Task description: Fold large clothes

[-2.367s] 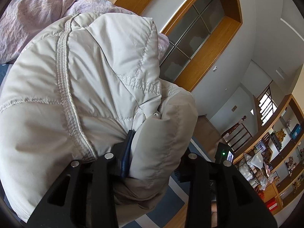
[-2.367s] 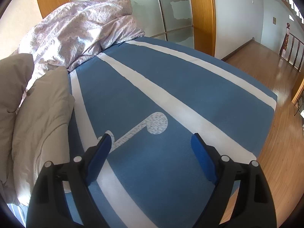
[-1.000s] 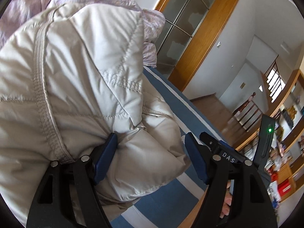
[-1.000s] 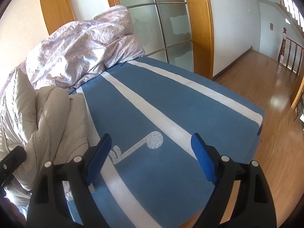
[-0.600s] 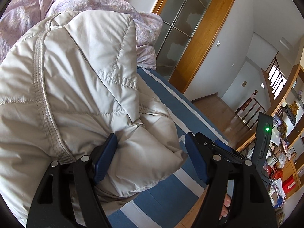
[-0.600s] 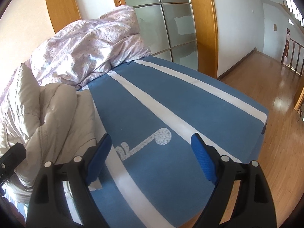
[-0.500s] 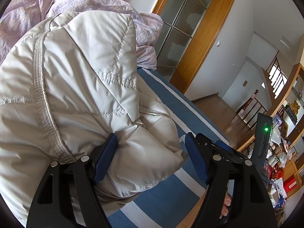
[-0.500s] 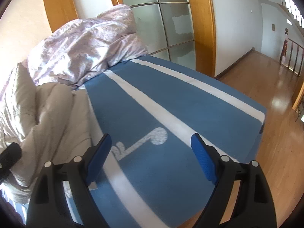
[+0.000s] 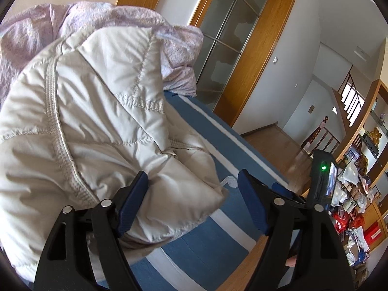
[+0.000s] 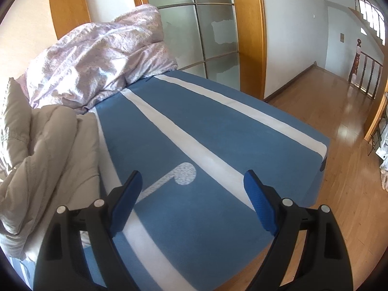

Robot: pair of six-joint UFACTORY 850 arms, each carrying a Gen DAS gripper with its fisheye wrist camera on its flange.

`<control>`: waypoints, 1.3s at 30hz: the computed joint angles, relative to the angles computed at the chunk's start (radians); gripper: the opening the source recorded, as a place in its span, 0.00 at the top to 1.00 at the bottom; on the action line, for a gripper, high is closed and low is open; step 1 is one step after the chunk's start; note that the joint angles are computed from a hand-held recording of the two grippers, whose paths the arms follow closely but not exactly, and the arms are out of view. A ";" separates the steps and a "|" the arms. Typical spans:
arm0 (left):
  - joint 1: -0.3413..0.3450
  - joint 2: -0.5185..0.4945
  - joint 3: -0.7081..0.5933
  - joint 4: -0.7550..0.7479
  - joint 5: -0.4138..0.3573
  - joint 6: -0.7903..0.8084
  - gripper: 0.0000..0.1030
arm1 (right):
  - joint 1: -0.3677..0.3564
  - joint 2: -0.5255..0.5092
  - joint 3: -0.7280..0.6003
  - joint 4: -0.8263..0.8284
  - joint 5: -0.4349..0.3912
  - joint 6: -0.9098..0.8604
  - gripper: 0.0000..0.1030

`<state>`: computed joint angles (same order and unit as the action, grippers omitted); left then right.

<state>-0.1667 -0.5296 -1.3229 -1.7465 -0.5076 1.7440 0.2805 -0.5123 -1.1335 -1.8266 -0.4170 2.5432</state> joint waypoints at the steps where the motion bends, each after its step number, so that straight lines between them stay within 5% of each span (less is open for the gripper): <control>1: 0.001 0.007 0.005 -0.009 -0.004 0.006 0.25 | 0.004 0.007 0.004 -0.016 0.000 0.013 0.17; 10: 0.034 0.137 0.118 -0.254 0.024 0.235 0.19 | 0.068 0.083 0.020 -0.205 -0.006 0.125 0.17; 20: 0.130 0.194 0.155 -0.497 0.154 0.426 0.17 | 0.161 0.088 -0.097 -0.426 0.053 0.183 0.17; 34: 0.226 0.054 0.031 -0.590 0.299 0.491 0.17 | 0.228 -0.111 -0.427 -0.646 0.217 0.226 0.18; 39: 0.225 -0.003 -0.034 -0.519 0.320 0.433 0.17 | 0.223 -0.173 -0.523 -0.465 0.248 0.010 0.20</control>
<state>0.0587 -0.5328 -1.3567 -2.2658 -0.1879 2.1772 0.5039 -0.6852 -1.6563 -2.2921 -0.1694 2.5530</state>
